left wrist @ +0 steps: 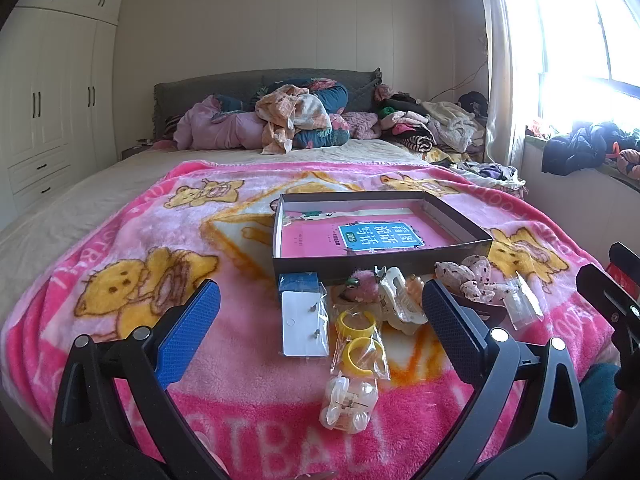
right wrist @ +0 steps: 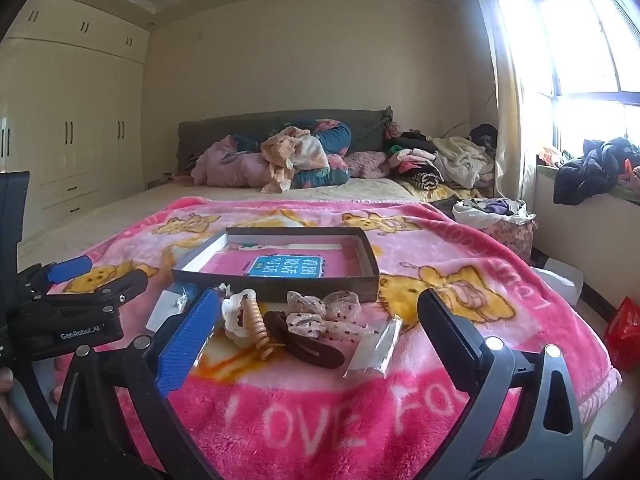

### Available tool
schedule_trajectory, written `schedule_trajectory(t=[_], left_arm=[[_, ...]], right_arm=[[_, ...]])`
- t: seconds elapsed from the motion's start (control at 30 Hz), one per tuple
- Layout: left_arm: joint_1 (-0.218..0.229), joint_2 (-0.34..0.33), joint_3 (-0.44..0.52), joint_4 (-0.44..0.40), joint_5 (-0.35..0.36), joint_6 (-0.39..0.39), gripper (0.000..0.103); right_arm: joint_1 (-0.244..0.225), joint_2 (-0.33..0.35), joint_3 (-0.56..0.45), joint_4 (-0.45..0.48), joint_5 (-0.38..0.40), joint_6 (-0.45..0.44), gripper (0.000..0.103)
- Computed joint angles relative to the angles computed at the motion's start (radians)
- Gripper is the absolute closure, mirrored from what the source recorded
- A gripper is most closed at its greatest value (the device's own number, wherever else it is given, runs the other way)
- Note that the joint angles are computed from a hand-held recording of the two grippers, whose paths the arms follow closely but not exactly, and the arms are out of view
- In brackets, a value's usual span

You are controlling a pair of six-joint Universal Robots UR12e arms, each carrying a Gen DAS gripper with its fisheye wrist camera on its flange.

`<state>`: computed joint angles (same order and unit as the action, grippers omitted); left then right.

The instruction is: Organize jewelry

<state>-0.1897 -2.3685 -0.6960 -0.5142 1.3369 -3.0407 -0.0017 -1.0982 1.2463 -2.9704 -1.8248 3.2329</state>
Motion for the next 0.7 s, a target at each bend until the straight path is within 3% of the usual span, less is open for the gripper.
schedule_trajectory(t=[0.7], left_arm=[[0.000,-0.009,0.018,-0.001,-0.003,0.003,0.011]], right_arm=[[-0.002,-0.005,0.006,-0.005,0.010,-0.001,0.006]])
